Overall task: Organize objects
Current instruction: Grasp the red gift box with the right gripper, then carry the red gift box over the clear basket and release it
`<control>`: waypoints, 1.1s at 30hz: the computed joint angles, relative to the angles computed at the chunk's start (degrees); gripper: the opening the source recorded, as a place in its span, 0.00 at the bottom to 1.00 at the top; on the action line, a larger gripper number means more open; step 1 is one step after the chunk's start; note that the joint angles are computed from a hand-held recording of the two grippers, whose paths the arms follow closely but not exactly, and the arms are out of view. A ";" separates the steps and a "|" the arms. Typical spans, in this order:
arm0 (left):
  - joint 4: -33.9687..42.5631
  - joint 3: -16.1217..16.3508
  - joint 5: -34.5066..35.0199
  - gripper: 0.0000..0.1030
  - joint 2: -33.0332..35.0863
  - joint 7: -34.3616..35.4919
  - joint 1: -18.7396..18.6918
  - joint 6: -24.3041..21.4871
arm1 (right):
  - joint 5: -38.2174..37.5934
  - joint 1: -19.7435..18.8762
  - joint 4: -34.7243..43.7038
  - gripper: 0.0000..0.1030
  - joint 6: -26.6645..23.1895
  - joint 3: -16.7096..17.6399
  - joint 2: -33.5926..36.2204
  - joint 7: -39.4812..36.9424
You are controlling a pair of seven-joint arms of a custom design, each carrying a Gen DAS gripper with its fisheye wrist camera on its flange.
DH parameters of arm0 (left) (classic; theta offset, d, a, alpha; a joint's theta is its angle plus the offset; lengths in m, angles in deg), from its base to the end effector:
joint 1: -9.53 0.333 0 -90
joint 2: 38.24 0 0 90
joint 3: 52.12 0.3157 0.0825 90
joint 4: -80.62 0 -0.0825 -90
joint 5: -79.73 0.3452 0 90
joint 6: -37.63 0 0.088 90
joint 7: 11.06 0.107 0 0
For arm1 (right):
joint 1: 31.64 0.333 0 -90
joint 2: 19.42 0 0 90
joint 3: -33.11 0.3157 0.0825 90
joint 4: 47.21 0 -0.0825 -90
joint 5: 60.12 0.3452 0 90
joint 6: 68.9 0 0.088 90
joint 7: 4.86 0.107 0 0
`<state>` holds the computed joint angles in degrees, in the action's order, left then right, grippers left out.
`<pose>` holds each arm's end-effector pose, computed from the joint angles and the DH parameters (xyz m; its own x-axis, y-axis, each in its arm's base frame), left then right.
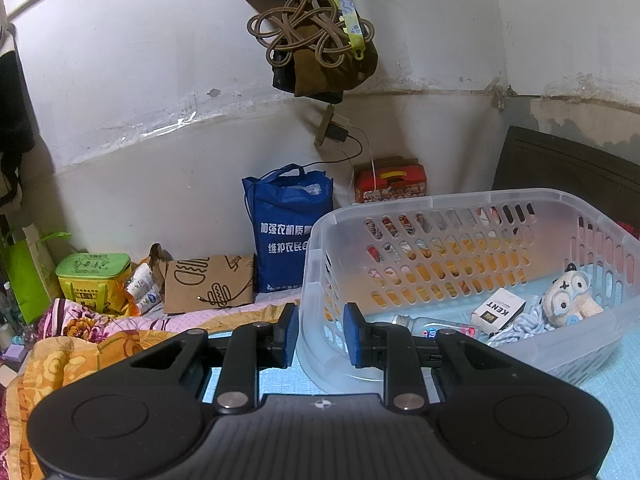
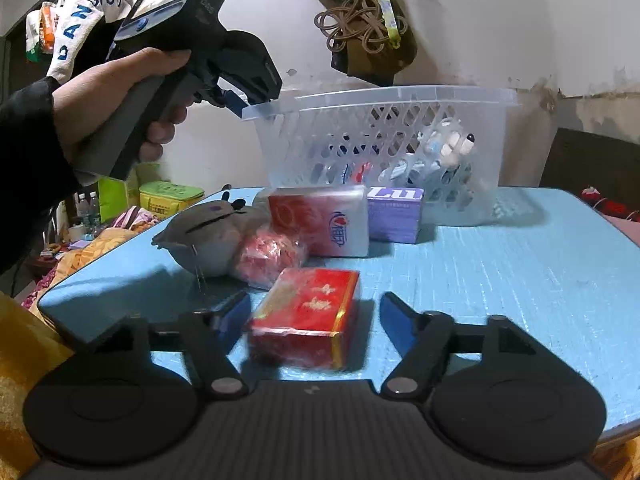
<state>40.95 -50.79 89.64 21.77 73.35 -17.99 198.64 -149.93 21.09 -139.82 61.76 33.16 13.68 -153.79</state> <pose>0.7130 -0.3734 0.4677 -0.4334 -0.8951 -0.1047 -0.3885 0.2904 -0.8745 0.4308 0.5276 0.3382 -0.0591 -0.9974 -0.0416 -0.3801 0.0610 -0.9229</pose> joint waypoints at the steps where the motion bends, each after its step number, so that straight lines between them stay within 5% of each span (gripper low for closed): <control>1: -1.91 0.32 0.25 0.26 -0.98 -0.53 -0.09 1.13 | 0.40 0.06 0.11 0.58 -0.53 -0.01 0.10 -0.66; 33: -4.54 2.01 1.85 0.23 -2.37 -2.07 -0.86 2.79 | -3.06 -3.50 -9.73 0.53 -6.17 3.56 -7.01 6.17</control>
